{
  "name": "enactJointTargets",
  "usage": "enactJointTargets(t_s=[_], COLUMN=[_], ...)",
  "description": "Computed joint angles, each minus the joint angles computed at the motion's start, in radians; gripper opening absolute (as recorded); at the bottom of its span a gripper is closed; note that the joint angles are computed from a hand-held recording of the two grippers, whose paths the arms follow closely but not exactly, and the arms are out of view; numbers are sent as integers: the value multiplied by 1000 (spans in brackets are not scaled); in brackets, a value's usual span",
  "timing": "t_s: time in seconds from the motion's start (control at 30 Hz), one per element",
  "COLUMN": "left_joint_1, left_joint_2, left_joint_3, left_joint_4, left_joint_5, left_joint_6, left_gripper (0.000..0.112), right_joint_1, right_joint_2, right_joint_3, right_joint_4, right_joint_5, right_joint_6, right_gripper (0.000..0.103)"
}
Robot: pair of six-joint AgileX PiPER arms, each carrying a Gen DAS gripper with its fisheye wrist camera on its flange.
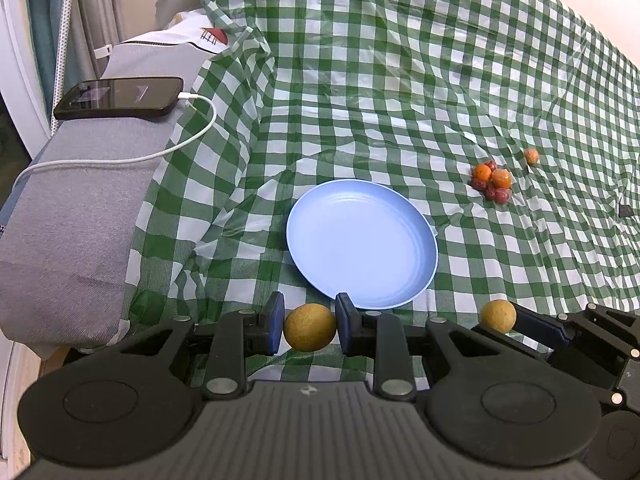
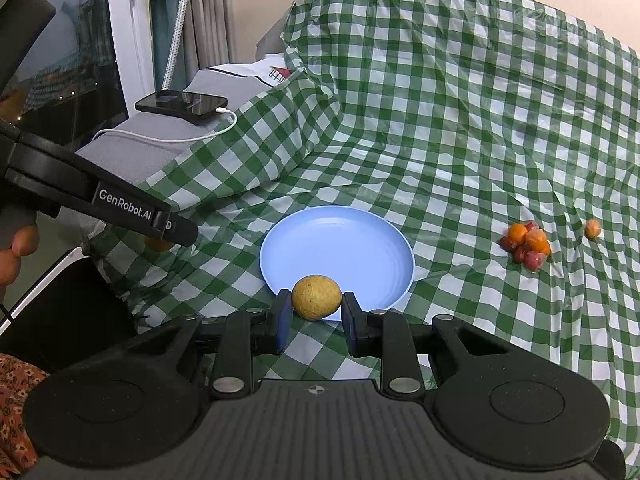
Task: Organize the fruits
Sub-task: 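Carry both yellow fruits in both tools over the blue plate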
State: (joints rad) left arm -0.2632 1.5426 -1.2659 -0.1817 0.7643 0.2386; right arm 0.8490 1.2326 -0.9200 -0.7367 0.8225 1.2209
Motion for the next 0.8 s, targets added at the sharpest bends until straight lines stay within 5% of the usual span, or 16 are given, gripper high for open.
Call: enactJointTargets(t_s=[0.8], left_joint_1=[-51], left_joint_2=[233], left_joint_3=[-252], left_joint_4=[60], left_joint_5=[29], left_joint_6=[-75], left_gripper=[30], right_joint_1=[-172], right_joint_2=[105], right_joint_3=[-29], right_joint_4=[44], right_joint_5=[-128], right_joint_6=[-81], right_gripper=[28])
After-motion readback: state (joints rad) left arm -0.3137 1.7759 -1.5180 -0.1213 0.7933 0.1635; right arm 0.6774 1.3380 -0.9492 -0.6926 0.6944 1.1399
